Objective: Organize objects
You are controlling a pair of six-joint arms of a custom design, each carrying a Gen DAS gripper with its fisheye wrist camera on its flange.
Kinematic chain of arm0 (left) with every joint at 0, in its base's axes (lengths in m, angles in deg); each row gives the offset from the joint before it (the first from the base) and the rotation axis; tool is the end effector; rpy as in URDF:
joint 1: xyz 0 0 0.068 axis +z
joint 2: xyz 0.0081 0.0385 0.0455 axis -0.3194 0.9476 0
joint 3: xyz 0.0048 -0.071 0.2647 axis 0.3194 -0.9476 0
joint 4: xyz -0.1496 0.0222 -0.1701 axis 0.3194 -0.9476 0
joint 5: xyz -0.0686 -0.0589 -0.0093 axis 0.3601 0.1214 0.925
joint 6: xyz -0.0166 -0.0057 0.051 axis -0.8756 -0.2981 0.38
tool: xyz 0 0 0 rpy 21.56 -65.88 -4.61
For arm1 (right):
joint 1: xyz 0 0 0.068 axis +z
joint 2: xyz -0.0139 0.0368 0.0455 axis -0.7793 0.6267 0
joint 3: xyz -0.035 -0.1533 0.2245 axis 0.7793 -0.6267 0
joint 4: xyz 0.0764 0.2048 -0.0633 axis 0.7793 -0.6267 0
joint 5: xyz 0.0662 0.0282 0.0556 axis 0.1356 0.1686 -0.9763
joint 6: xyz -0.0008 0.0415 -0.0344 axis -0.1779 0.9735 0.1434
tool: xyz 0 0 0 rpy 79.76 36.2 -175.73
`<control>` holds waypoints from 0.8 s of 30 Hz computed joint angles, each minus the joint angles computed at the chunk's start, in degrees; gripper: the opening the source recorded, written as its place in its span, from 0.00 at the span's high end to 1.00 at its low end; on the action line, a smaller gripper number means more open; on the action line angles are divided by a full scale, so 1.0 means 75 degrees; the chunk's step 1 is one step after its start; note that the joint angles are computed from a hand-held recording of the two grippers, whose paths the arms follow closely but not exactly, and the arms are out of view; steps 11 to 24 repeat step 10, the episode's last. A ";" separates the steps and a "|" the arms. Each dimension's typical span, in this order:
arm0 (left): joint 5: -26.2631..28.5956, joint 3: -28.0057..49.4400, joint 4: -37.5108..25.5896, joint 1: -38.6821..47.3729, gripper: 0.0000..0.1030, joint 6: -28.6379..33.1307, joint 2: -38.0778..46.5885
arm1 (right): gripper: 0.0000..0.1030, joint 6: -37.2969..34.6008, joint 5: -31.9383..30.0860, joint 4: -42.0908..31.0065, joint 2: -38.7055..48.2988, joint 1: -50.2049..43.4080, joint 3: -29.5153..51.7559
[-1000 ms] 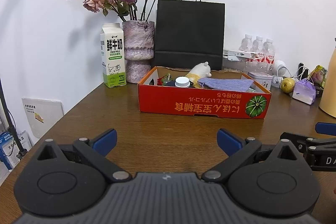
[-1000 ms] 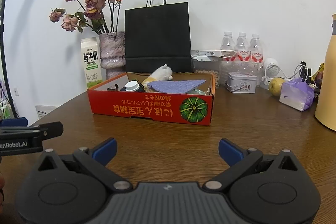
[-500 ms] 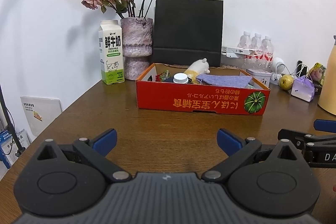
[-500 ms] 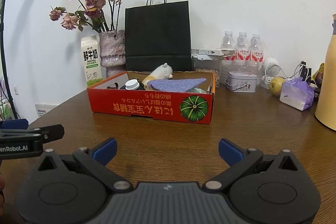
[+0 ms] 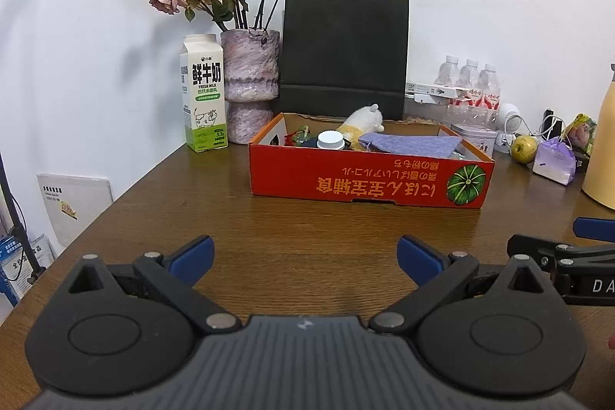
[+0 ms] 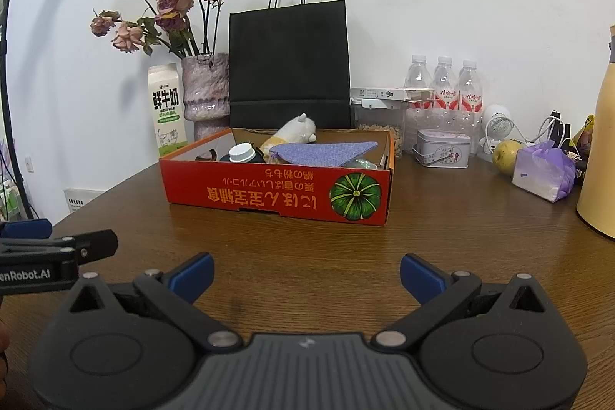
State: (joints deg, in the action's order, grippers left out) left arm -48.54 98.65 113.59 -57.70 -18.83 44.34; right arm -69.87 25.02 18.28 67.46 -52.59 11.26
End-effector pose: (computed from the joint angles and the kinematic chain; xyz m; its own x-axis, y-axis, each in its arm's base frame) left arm 0.2746 -0.1887 0.0516 -0.3590 -0.1117 -0.9266 -0.2598 0.9655 -0.0157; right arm 0.3326 0.0060 0.0768 -0.3843 -0.1039 -0.9173 -0.3876 0.9200 0.0582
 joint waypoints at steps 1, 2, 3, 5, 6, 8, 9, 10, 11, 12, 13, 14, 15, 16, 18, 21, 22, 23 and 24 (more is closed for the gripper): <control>-0.0005 0.0003 -0.0011 -0.0008 0.00 -0.0009 0.0002 | 0.00 0.0000 0.0000 0.0000 0.0000 0.0000 0.0000; -0.0004 0.0006 -0.0019 -0.0015 0.00 -0.0008 0.0005 | 0.00 -0.0004 0.0012 0.0006 0.0002 0.0007 -0.0002; 0.0006 0.0004 -0.0013 -0.0014 0.00 0.0002 0.0006 | 0.00 -0.0009 0.0018 0.0018 0.0013 0.0013 -0.0003; -0.0034 0.0020 -0.0056 -0.0025 0.00 -0.0002 0.0008 | 0.00 -0.0018 0.0017 0.0056 0.0053 0.0010 -0.0005; -0.0050 0.0020 -0.0068 -0.0027 0.00 -0.0014 0.0009 | 0.00 -0.0021 0.0016 0.0069 0.0065 0.0006 -0.0007; 0.0008 -0.0024 -0.0013 -0.0005 0.00 -0.0048 -0.0002 | 0.00 -0.0021 0.0013 0.0064 0.0063 0.0008 -0.0003; 0.0025 -0.0042 0.0011 0.0003 0.00 -0.0052 -0.0008 | 0.00 -0.0022 0.0017 0.0059 0.0060 0.0011 -0.0001; 0.0028 -0.0053 0.0027 0.0003 0.00 -0.0047 -0.0010 | 0.00 -0.0032 0.0014 0.0067 0.0065 0.0006 -0.0005; 0.0028 -0.0053 0.0027 0.0003 0.00 -0.0047 -0.0010 | 0.00 -0.0032 0.0014 0.0067 0.0065 0.0006 -0.0005; 0.0028 -0.0053 0.0027 0.0003 0.00 -0.0047 -0.0010 | 0.00 -0.0032 0.0014 0.0067 0.0065 0.0006 -0.0005; 0.0028 -0.0053 0.0027 0.0003 0.00 -0.0047 -0.0010 | 0.00 -0.0032 0.0014 0.0067 0.0065 0.0006 -0.0005; 0.0028 -0.0053 0.0027 0.0003 0.00 -0.0047 -0.0010 | 0.00 -0.0032 0.0014 0.0067 0.0065 0.0006 -0.0005; 0.0028 -0.0053 0.0027 0.0003 0.00 -0.0047 -0.0010 | 0.00 -0.0032 0.0014 0.0067 0.0065 0.0006 -0.0005; 0.0028 -0.0053 0.0027 0.0003 0.00 -0.0047 -0.0010 | 0.00 -0.0032 0.0014 0.0067 0.0065 0.0006 -0.0005; 0.0028 -0.0053 0.0027 0.0003 0.00 -0.0047 -0.0010 | 0.00 -0.0032 0.0014 0.0067 0.0065 0.0006 -0.0005; 0.0028 -0.0053 0.0027 0.0003 0.00 -0.0047 -0.0010 | 0.00 -0.0032 0.0014 0.0067 0.0065 0.0006 -0.0005; 0.0028 -0.0053 0.0027 0.0003 0.00 -0.0047 -0.0010 | 0.00 -0.0032 0.0014 0.0067 0.0065 0.0006 -0.0005; 0.0028 -0.0053 0.0027 0.0003 0.00 -0.0047 -0.0010 | 0.00 -0.0032 0.0014 0.0067 0.0065 0.0006 -0.0005; 0.0028 -0.0053 0.0027 0.0003 0.00 -0.0047 -0.0010 | 0.00 -0.0032 0.0014 0.0067 0.0065 0.0006 -0.0005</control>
